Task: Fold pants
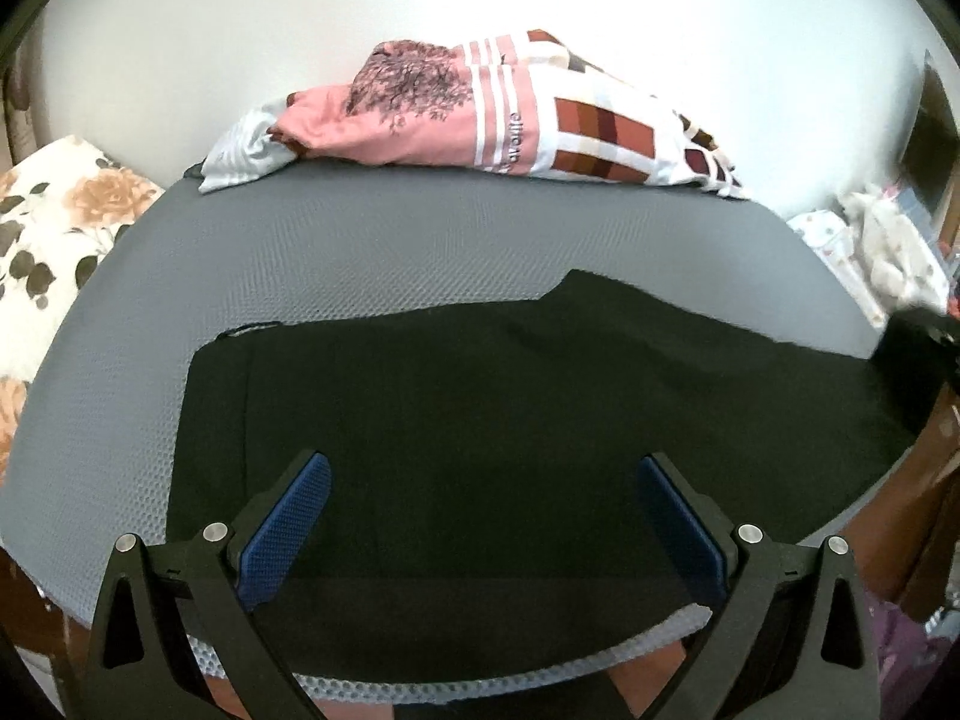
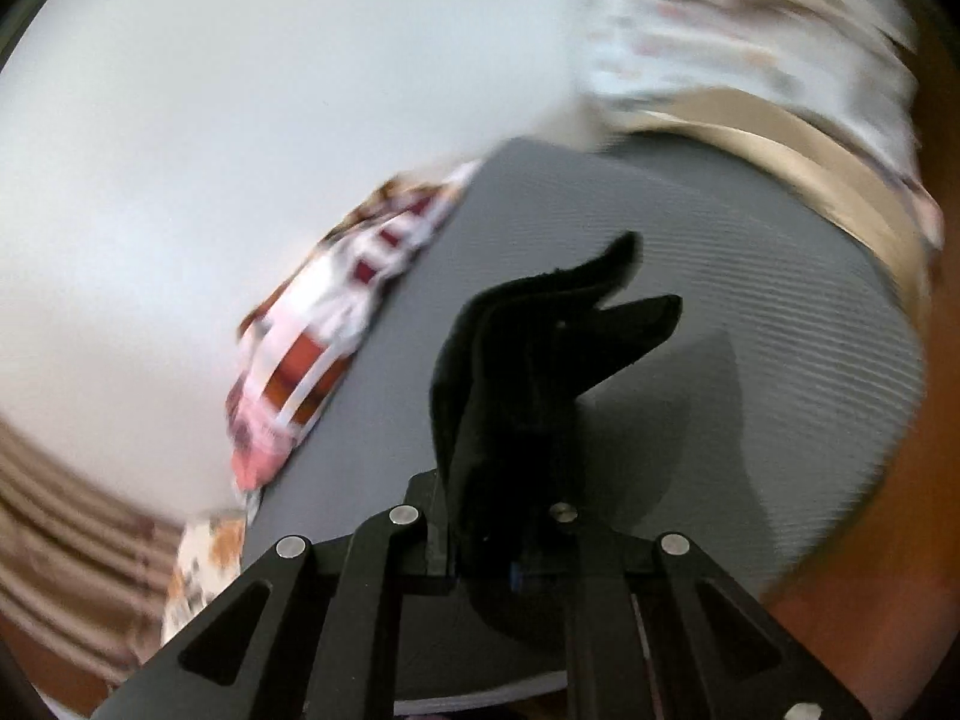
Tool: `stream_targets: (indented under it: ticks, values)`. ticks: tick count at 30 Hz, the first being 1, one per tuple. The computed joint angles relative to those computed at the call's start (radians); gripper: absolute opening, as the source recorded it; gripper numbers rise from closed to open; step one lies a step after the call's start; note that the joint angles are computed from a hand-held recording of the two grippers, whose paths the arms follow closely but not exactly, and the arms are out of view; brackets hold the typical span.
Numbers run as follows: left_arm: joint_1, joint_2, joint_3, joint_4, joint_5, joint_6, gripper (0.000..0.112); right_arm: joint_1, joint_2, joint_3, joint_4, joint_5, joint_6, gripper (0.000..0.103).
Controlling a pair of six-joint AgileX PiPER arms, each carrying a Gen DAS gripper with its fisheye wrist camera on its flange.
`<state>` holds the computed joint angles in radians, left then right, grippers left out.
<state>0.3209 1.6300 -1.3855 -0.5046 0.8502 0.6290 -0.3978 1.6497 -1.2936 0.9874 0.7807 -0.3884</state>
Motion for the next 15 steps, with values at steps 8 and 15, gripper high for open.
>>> stream_targets:
  ticks: [8,15]
  values:
    - [0.012,-0.002,-0.002,-0.011,0.056,0.028,0.101,0.48,0.138,-0.207,-0.359,-0.128,0.317,0.012]
    - [0.048,0.028,-0.024,-0.059,0.096,0.032,0.101,0.754,0.324,-0.383,-0.752,-0.098,0.558,0.012]
